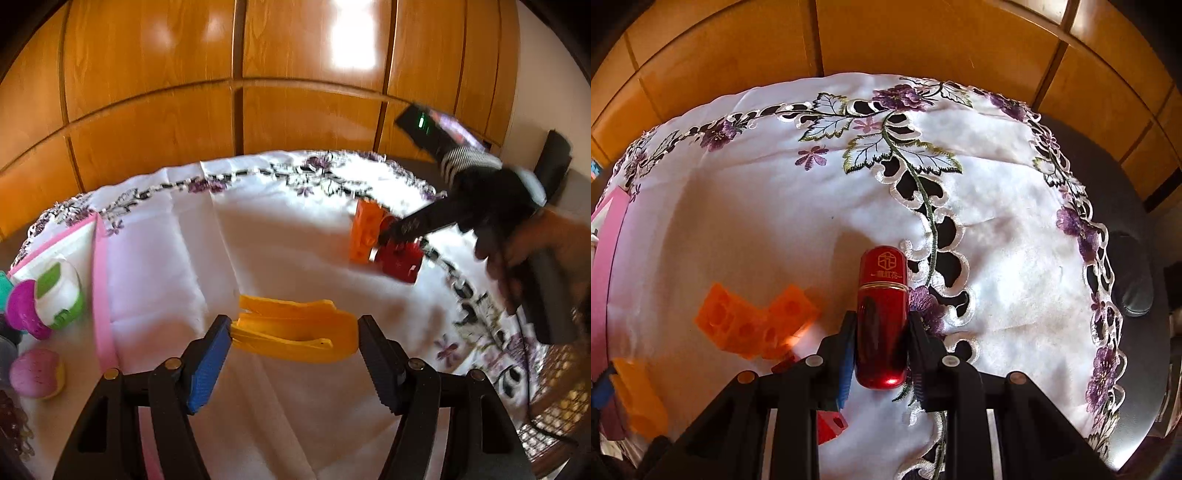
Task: Organize rigid objects
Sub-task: 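Grasp the red tube with the right tool and lift it, then lift the yellow U-shaped piece with the left tool and carry it over the tray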
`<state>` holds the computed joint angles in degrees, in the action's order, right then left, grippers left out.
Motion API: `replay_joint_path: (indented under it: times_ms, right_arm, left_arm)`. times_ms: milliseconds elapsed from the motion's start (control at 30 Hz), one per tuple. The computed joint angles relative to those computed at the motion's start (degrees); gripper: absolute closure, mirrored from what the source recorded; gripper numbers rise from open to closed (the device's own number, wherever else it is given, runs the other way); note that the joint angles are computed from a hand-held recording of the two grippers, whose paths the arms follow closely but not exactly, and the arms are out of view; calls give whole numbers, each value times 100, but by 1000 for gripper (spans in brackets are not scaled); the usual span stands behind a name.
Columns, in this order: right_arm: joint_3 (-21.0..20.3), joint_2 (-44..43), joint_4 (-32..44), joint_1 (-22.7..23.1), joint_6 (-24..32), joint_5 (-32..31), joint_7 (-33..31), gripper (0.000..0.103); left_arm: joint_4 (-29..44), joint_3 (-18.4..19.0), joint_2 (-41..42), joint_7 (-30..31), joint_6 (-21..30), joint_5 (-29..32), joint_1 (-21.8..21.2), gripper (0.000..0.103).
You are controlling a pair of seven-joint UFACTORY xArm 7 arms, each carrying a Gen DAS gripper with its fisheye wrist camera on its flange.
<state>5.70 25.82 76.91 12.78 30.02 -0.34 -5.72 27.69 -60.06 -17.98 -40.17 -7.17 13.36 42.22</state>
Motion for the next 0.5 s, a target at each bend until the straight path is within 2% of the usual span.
replay_joint_path:
  times_ms: [167,300,367,433,500]
  right_arm:
    - [-15,-94,-132,47,-89,-68,15,78]
    - [-44,-62,-122,68,-138,-155,-6,78]
    - [-75,-91,-170,111,-191,-254,4,78]
    - [-68,-103,-179,102,-195,-270,-13,78]
    - [-72,-135,-217,114,-207,-291,6,78]
  left_arm:
    - [-90,1303,-120,119,111,-80,-1291,33]
    - [-127,1998,-313,84,356,-96,-1968,33]
    - [-154,2574,-353,96,509,-121,-2511,33]
    - [-203,2970,-440,62,592,-115,-2865,33]
    - [-276,3152,-617,0,687,-68,-3013,33]
